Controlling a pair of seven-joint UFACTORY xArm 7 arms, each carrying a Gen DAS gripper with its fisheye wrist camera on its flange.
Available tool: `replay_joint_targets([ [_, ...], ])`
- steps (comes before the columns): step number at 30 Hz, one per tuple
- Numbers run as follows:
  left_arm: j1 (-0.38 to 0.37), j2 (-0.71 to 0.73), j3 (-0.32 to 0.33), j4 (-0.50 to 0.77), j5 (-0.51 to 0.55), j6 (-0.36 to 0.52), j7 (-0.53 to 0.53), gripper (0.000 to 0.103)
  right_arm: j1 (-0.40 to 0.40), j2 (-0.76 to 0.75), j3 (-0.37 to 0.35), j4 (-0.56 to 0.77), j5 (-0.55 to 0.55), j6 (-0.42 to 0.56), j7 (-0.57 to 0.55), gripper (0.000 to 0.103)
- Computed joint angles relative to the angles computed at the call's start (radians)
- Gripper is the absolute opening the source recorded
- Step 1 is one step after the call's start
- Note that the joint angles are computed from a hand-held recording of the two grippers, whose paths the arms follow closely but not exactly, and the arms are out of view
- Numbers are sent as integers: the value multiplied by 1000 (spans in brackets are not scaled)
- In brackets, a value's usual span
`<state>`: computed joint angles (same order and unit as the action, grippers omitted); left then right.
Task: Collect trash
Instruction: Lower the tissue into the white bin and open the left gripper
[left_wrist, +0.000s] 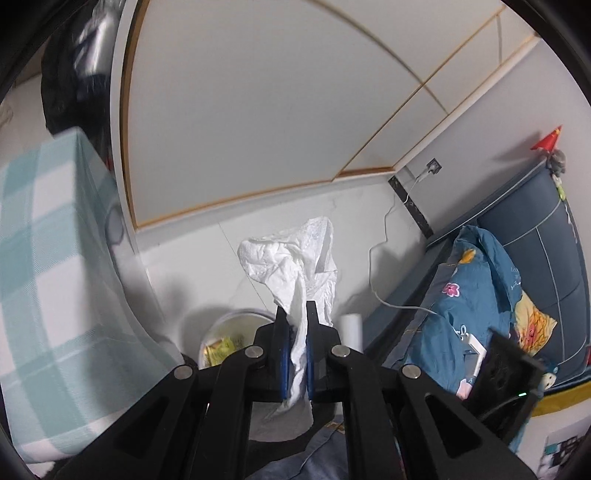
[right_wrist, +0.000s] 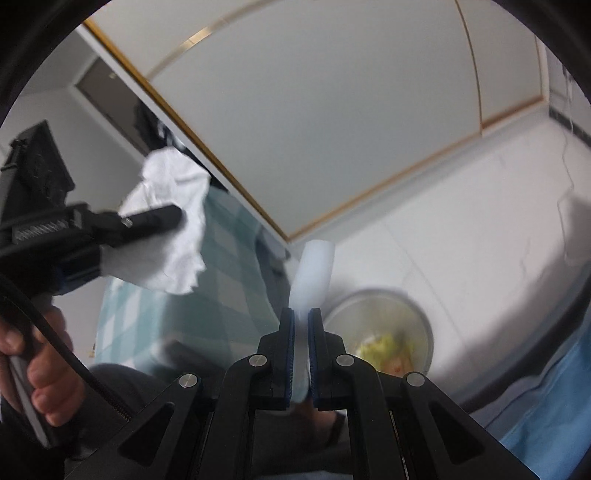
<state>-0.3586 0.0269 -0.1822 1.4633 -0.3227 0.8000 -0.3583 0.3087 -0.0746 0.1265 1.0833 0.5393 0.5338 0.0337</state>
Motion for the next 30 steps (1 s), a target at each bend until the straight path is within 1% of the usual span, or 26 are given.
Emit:
replay_joint_targets([
  [3, 6, 14, 3, -20, -51, -7, 17, 2, 0, 23, 1, -16, 4, 7, 4, 9],
  [4, 5, 32, 1, -1, -52, 3, 10, 2, 0, 13, 6, -30, -10, 13, 21, 10],
  [5, 9, 31, 3, -8, -69, 15, 11, 2, 0, 27, 8, -29, -26, 11, 34, 10],
  [6, 10, 37, 3, 0, -72, 20, 7, 2, -1, 25, 9, -43, -24, 8, 35, 11],
  [8, 13, 39, 4, 4, -66, 21, 5, 2, -7, 47, 6, -29, -32, 30, 59, 12],
  [10, 15, 50, 4, 12, -58, 35, 4, 2, -14, 66, 4, -19, 1, 45, 44, 13],
  [12, 13, 65, 3, 28, -40, 63, -12, 2, -20, 78, 7, -14, -37, 53, 84, 13],
  [15, 7, 93, 0, 57, -6, 99, -24, 2, -27, 71, 9, -26, -7, 37, 82, 23],
  [16, 6, 103, -1, 68, -1, 114, -23, 2, -28, 65, 9, -29, -19, 32, 97, 28],
  [17, 5, 113, -4, 76, -1, 124, -19, 2, -30, 50, 8, -42, -31, 22, 115, 39],
  [18, 5, 125, -5, 88, -5, 136, -15, 2, -31, 35, 6, -54, -29, 13, 123, 43],
  [20, 8, 137, -7, 96, -20, 163, -8, 2, -32, 5, -1, -72, -12, 0, 117, 44],
  [21, 6, 143, -6, 103, -13, 178, -13, 3, -34, -16, -3, -85, -24, -8, 129, 45],
  [22, 4, 150, -6, 111, -1, 194, -20, 3, -36, -33, -6, -98, -42, -19, 145, 48],
  [23, 1, 155, -5, 118, 8, 207, -26, 2, -38, -48, -8, -108, -61, -25, 163, 54],
  [24, -1, 163, -5, 127, 16, 221, -32, 2, -37, -60, -10, -118, -68, -31, 176, 57],
  [27, -4, 192, -8, 158, 18, 266, -40, 3, -35, -89, -24, -137, -69, -22, 205, 59],
  [30, -6, 234, -11, 201, 14, 338, -42, 3, -27, -129, -37, -162, -48, -22, 203, 59],
])
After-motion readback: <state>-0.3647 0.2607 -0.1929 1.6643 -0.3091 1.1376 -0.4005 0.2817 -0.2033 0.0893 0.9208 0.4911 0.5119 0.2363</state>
